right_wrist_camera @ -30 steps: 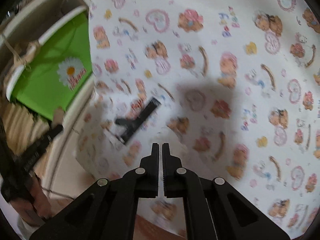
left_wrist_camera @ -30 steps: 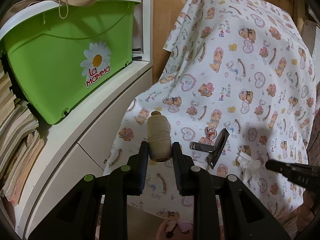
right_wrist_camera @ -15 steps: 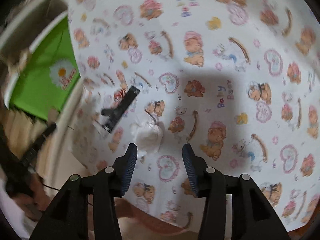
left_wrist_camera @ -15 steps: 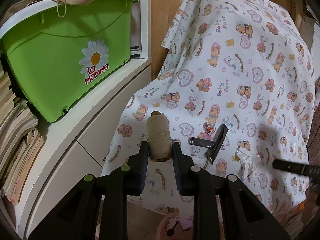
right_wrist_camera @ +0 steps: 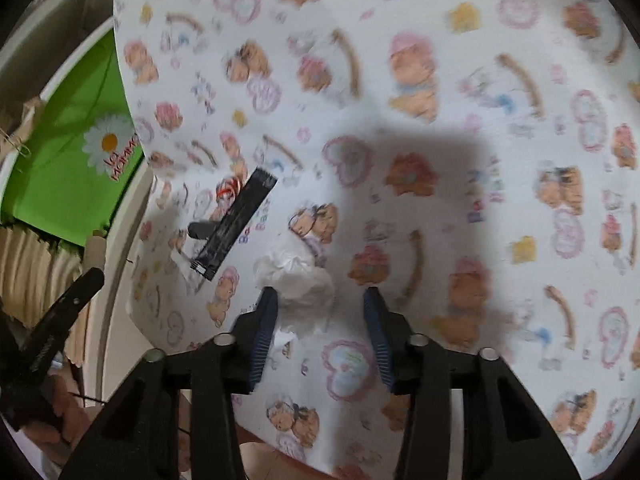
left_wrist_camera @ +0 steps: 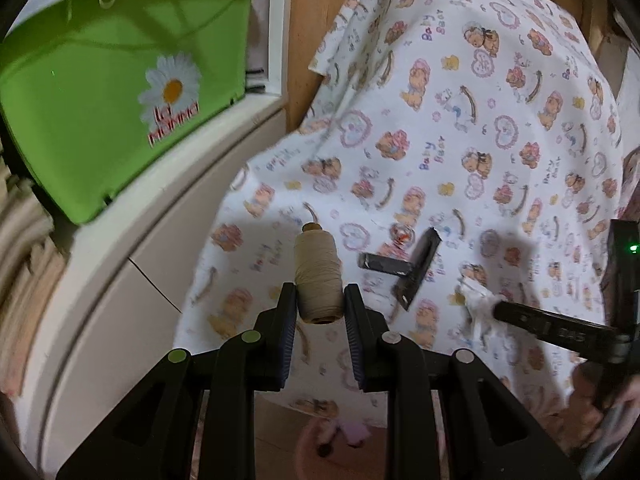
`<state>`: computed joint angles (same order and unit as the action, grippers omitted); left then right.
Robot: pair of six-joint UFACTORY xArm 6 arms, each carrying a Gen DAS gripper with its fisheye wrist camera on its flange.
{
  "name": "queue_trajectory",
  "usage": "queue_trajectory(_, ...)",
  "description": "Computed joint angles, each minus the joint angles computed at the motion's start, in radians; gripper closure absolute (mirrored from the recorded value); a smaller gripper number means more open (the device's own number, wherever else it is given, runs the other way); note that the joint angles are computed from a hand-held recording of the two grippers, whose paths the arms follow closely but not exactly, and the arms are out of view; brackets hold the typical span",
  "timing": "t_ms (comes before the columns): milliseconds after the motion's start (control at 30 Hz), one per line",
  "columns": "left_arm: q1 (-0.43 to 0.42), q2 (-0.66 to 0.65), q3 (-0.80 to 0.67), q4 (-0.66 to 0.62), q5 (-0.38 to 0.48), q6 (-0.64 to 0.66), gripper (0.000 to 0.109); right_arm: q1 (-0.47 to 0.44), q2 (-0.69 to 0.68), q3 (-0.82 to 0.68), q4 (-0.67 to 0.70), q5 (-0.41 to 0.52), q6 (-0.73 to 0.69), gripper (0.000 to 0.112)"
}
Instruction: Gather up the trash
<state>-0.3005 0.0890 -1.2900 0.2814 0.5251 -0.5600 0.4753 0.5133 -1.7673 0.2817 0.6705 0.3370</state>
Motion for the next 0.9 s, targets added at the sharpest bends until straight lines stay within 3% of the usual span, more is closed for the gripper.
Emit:
queue_trajectory(33, 0.0, -0.002, 0.003, -0.007, 0.002, 0.002, 0.086, 0.0, 0.012, -0.017, 0.02, 0.013, -0.018, 0.091)
queue_trajectory(133, 0.003, -0.011, 0.011, -0.025, -0.001, 0.017, 0.086, 0.007, 0.008, 0.004, 0.022, -0.033, -0.023, 0.101)
queue_trajectory(300, 0.023, -0.023, 0.024, -0.22, 0.004, 0.149, 0.086, 0.016, -0.076, 0.116, -0.01, -0.139, -0.021, 0.102)
queue_trajectory(533, -0.005, -0.063, 0.071, -0.21, -0.008, 0.178, 0.086, 0.03, -0.233, 0.289, 0.062, -0.171, -0.086, 0.102)
queue_trajectory(667, -0.031, -0.101, 0.115, -0.193, -0.022, 0.179, 0.086, 0.053, -0.301, 0.364, -0.01, -0.197, -0.039, 0.102)
queue_trajectory(800, -0.057, -0.137, 0.158, -0.273, 0.003, 0.235, 0.086, 0.075, -0.36, 0.417, -0.088, -0.205, -0.002, 0.101)
queue_trajectory(900, -0.074, -0.179, 0.221, -0.326, 0.004, 0.259, 0.086, 0.095, -0.412, 0.477, -0.04, -0.226, -0.02, 0.101)
